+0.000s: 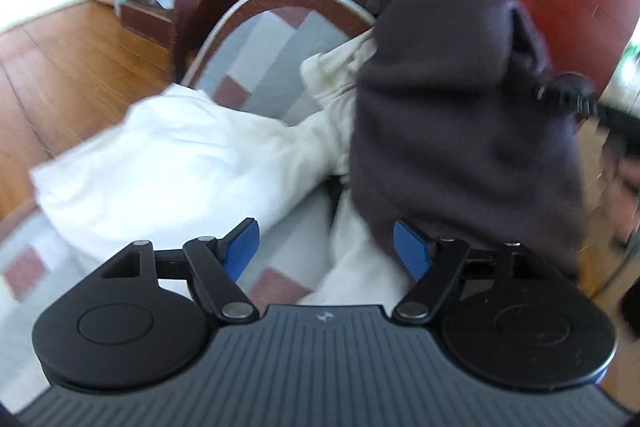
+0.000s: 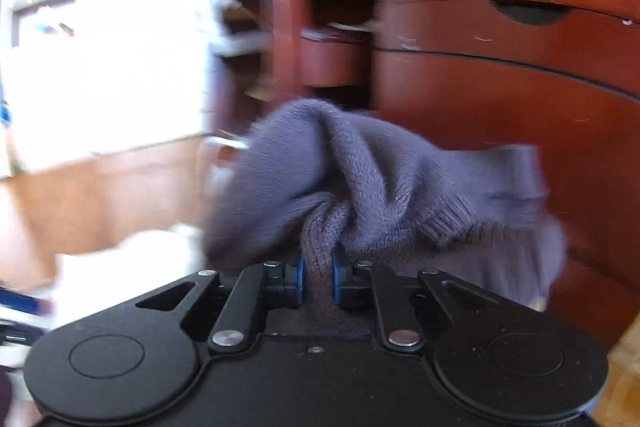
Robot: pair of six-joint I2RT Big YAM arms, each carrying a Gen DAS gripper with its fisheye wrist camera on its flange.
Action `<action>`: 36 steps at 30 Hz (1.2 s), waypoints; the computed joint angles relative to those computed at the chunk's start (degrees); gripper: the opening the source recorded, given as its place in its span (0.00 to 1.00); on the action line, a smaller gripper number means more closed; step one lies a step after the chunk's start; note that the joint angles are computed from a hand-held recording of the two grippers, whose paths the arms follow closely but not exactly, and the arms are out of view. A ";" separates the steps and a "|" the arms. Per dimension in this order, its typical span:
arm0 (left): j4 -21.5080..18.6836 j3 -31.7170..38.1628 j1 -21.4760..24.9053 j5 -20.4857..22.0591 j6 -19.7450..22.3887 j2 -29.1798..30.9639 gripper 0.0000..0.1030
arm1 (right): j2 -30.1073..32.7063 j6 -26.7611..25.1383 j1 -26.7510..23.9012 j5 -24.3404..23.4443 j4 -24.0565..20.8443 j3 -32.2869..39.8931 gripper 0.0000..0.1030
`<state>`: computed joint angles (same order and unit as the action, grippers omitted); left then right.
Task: Fold clothes
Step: 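Grasp the dark brown sweater with the left gripper while the right gripper grasps it too, then lift the sweater off the bed with both grippers and carry it toward the floor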
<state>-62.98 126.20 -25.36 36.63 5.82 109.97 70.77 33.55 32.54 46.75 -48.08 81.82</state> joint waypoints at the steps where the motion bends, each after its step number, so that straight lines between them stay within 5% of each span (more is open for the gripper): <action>1: 0.30 -0.19 0.51 2.32 -1.83 0.09 0.74 | -0.56 -0.02 0.82 -3.14 3.56 -1.08 0.15; 9: -6.80 4.61 0.79 14.07 -9.12 5.16 0.79 | -3.00 16.91 6.53 -20.97 18.06 -11.54 0.15; 13: -6.02 2.39 0.81 18.16 -17.10 6.27 0.94 | -2.81 20.69 9.17 -22.00 24.89 -15.25 0.15; 15: -11.41 3.70 0.51 17.90 -22.35 8.24 0.93 | -2.35 21.26 10.65 -20.28 26.63 -15.74 0.15; 17: -12.42 1.83 0.50 19.27 -23.46 8.06 0.84 | -0.97 20.52 11.34 -20.07 23.40 -13.94 0.15; 19: -11.93 -0.31 0.03 15.54 -20.13 6.71 0.50 | 0.41 19.90 11.98 -19.93 19.81 -12.00 0.15; 22: -14.02 0.30 -0.06 14.86 -18.54 7.39 0.28 | 2.35 20.65 12.77 -18.89 10.43 -7.66 0.16; 25: -15.29 1.27 -0.02 14.73 -17.05 7.80 0.27 | 3.16 23.93 13.77 -12.58 1.81 -3.53 0.18; 28: -16.37 2.10 0.52 15.68 -16.31 8.57 0.27 | 1.29 29.04 15.52 -0.67 -4.92 -1.59 0.20; 31: -15.82 2.63 0.59 16.79 -18.49 9.47 0.32 | -0.11 30.97 15.41 6.67 -12.32 -0.19 0.49; 33: -13.84 0.72 0.52 17.02 -20.64 8.74 0.39 | 0.87 37.55 13.55 8.41 -20.70 2.08 0.64; 35: -11.70 -1.55 0.44 17.02 -22.46 7.78 0.56 | 0.31 42.74 11.13 7.07 -20.09 1.11 0.68; 36: -11.08 -2.33 0.40 16.82 -23.04 7.48 0.61 | -1.06 42.64 10.05 4.78 -15.47 -1.33 0.71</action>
